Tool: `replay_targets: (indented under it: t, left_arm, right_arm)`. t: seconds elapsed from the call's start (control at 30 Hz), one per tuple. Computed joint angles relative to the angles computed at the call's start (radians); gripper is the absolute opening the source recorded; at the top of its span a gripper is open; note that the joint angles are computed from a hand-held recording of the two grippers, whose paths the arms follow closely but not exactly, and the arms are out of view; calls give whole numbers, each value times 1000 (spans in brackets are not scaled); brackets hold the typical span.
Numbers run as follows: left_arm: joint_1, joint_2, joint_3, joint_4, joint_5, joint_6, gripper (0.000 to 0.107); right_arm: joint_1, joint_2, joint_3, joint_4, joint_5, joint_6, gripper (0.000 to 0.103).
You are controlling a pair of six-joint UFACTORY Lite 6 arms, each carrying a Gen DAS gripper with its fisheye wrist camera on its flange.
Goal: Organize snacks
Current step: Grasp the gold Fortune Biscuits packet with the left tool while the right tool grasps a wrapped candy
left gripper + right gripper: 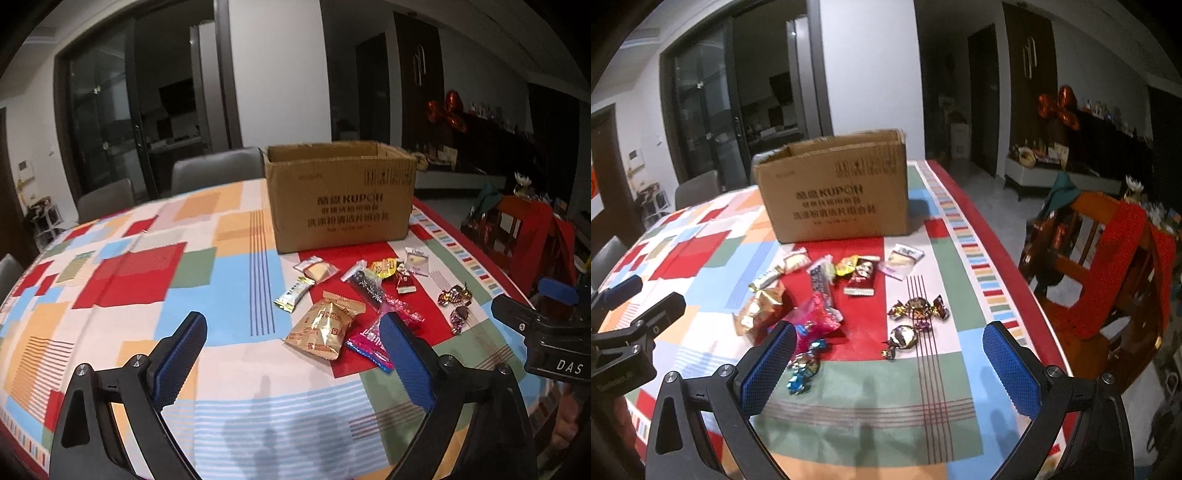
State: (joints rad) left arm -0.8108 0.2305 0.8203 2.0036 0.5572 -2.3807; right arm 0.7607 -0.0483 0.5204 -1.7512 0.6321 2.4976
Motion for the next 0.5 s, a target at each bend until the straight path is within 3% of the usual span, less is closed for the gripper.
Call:
replay_targets:
  t: [0.13,0.5]
  left_arm:
    - [58,110,103,59,-82,-11,89]
    - [176,415,420,31,-325,96,74]
  right_arm:
    - [-104,94,50,-94,-88,68,101]
    - [-291,369,225,-401,-300,300,80]
